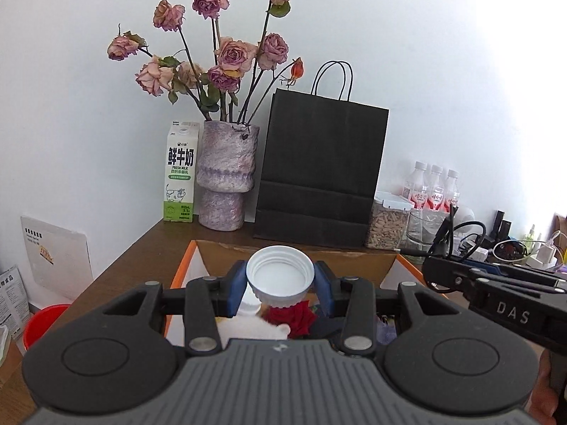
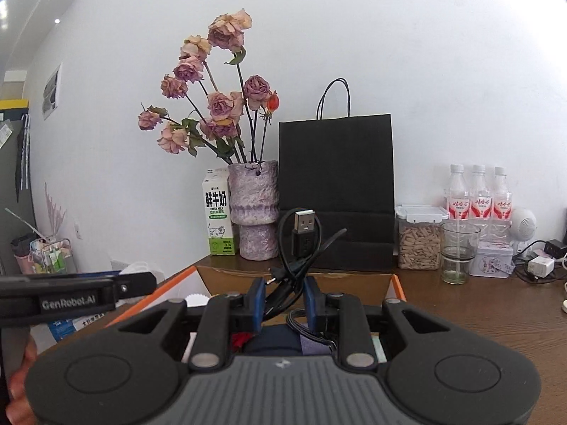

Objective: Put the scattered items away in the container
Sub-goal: 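Carry the USB cable and white cap over the box with both grippers, then open both grippers to drop the cable and cap into the box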

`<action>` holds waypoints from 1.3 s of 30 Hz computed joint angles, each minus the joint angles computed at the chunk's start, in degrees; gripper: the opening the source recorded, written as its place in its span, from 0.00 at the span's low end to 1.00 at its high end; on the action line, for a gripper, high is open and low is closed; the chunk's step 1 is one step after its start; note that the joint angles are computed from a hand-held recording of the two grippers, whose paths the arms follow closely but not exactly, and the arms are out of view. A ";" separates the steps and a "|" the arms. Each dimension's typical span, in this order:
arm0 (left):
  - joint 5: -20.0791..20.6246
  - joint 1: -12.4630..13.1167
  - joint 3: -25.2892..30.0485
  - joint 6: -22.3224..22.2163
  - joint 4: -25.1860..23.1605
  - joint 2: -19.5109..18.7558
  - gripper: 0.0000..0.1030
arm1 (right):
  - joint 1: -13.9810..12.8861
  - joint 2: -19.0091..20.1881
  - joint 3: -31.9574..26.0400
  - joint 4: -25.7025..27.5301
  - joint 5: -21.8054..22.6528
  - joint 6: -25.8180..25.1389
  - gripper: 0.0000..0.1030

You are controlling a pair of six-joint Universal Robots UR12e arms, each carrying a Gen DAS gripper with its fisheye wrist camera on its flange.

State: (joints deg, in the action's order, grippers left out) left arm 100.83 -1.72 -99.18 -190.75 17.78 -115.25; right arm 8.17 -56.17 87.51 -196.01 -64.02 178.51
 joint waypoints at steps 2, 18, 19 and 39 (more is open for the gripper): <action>1.75 -0.16 2.54 0.05 -0.92 -1.64 0.40 | 0.69 1.29 -2.07 0.71 -1.55 0.20 0.21; 2.62 0.26 4.21 1.26 -5.42 -4.27 0.40 | 1.81 3.94 -4.54 7.62 -5.32 -2.98 0.21; 2.80 0.21 4.22 1.42 -5.50 -4.29 0.40 | 1.85 3.92 -4.50 7.82 -5.52 -3.13 0.21; 10.80 -1.42 3.56 2.24 0.25 -4.50 1.00 | 2.11 2.38 -1.08 0.39 -9.02 -3.50 1.00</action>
